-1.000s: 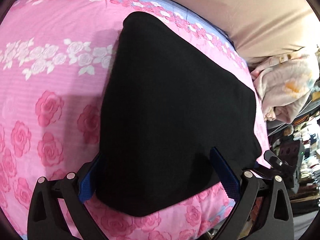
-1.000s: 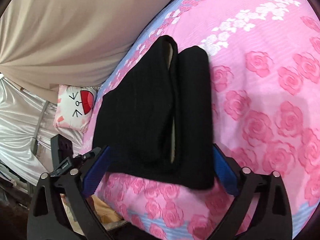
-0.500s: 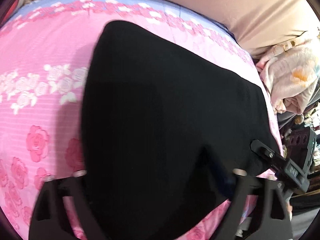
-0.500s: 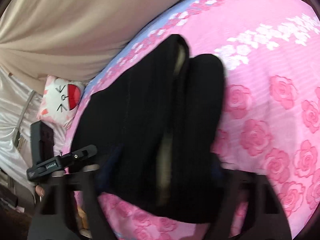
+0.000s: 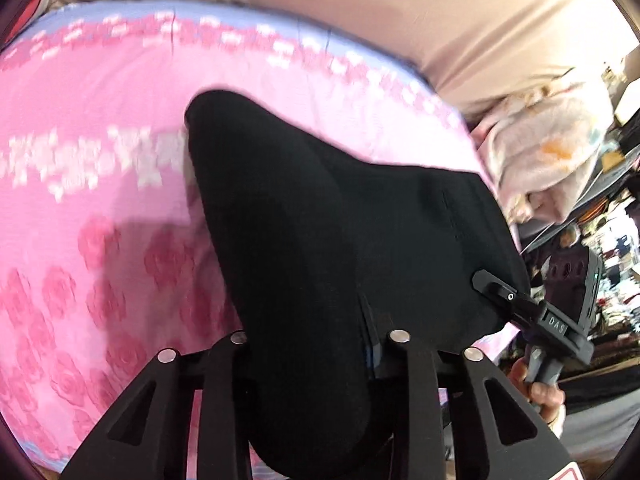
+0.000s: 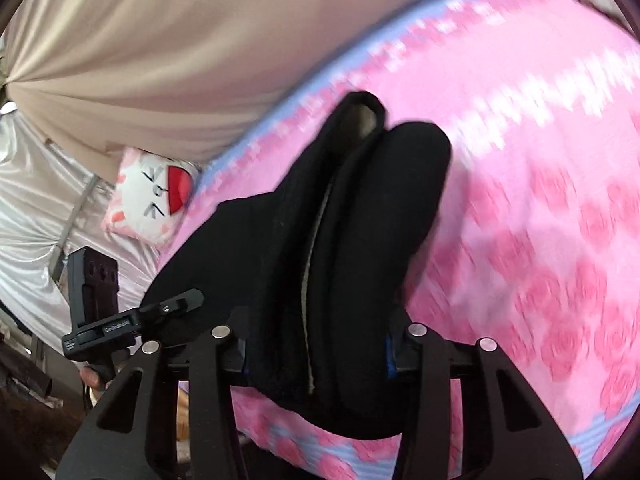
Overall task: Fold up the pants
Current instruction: 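Close the left tool on the trousers edge while the right tool grips the other end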
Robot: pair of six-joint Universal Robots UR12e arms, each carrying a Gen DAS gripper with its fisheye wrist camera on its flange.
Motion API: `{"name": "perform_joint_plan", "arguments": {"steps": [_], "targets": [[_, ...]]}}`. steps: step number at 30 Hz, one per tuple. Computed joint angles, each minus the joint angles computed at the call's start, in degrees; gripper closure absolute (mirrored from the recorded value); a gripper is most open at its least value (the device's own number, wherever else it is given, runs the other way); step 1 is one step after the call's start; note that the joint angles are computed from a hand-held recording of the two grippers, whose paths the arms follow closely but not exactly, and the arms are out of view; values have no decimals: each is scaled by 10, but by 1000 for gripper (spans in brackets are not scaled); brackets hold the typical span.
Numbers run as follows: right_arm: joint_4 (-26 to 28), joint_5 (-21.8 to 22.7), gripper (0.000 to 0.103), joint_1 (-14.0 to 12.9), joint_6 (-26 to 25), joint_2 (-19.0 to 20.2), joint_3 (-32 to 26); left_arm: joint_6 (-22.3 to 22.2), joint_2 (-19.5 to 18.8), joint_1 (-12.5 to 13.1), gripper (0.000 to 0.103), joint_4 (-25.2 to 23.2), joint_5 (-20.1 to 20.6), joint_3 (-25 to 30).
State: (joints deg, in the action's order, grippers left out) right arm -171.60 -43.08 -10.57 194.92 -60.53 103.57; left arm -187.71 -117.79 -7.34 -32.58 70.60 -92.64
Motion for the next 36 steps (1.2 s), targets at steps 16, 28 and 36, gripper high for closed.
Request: {"name": "perform_joint_plan", "arguments": {"steps": [16,28,36], "targets": [[-42,-5,54,7,38,21,-6,-27,-20,-10,69,14,34,7],[-73,-21,59,7,25,-3,7,22,-5,-37,75,55,132,2],[-96,-16,59,5,24,-13,13,32,10,-37,76,72,131,-11]]}}
